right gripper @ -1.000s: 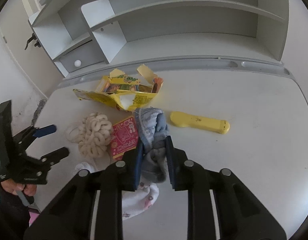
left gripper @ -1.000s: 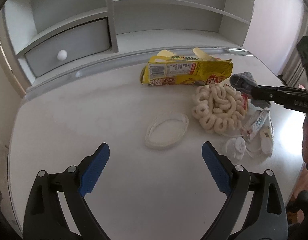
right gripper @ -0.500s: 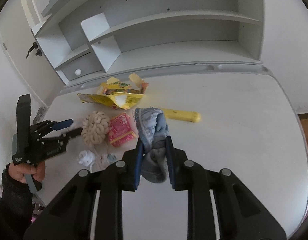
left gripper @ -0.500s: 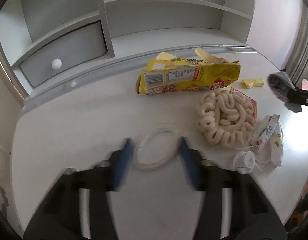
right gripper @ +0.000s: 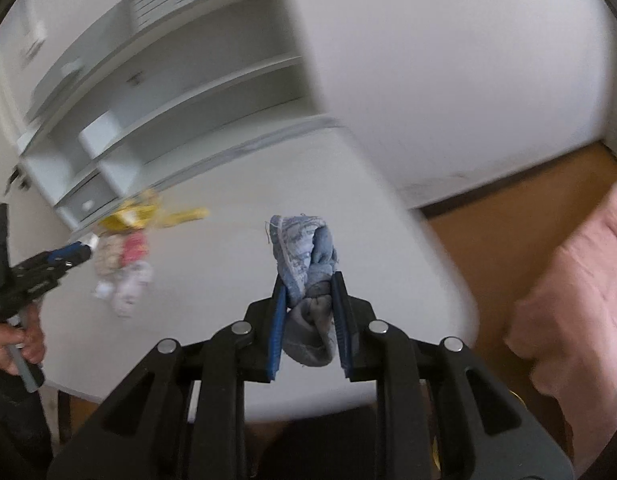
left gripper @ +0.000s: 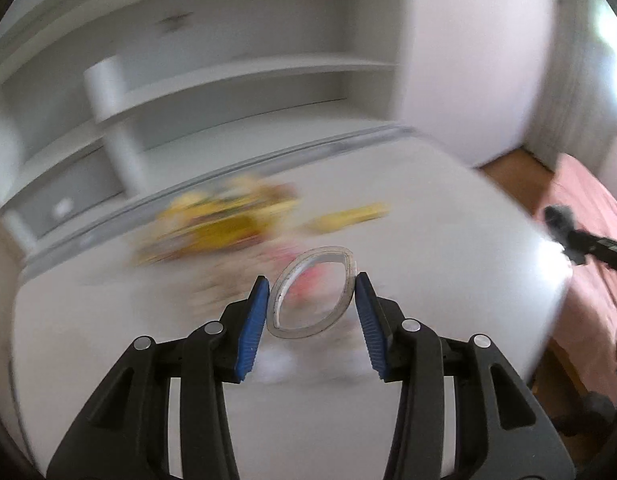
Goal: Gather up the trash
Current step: 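Carry sock and ring over the black bin and open both grippers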
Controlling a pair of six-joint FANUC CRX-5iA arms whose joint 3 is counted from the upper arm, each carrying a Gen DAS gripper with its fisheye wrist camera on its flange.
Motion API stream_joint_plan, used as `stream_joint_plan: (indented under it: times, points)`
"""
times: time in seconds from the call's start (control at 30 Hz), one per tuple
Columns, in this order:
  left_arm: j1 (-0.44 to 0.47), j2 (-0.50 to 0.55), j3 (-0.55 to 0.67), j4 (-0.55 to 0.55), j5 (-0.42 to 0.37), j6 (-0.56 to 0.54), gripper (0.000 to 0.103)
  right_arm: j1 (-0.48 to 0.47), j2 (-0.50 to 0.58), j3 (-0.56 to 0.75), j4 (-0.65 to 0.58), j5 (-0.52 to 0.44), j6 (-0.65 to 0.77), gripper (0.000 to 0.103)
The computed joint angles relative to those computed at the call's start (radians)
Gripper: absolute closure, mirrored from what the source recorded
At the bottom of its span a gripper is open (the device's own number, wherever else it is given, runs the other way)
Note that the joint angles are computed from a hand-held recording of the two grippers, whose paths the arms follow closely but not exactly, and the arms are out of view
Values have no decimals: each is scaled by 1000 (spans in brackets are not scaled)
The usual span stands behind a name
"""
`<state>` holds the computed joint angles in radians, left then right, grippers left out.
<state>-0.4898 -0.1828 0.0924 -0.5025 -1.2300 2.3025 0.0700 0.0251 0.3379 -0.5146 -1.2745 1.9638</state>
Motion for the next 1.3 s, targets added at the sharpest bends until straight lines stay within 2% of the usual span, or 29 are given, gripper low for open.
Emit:
stream_joint_plan:
  times: [0.17,0.23,0.4,0.5,0.63,0.73,0.87,1.0,1.3]
  points:
    - [-73,217,160,140,200,-115,60,-166,6,-48,32,61,-33,81]
    - [-100,298,229,182,234,-167,60,-220,16,-66,54,82,-54,81]
    - [-170,540,405,388,327,-367,60,-329,81,-75,126,90,-119,81]
    - [-209,678,517,473,326,-472,60,-373,137,-69,179,67,-160,81]
    - [-239,839,655,537,283,-550,60,-423,205,-48,194,30,-192,81]
    - [-244,965,778,594,202,-562,60,-434,251,-37,226,8,-208,81]
    - [-237,1076,906,638,119,-566,60,-441,293,-22,245,-28,-219,81]
    - [-243,1119,960,644,81,-564,60,-447,310,-6,246,-54,-217,81]
    - [-244,1107,943,658,75,-557,60,-459,306,-5,231,-54,-211,78]
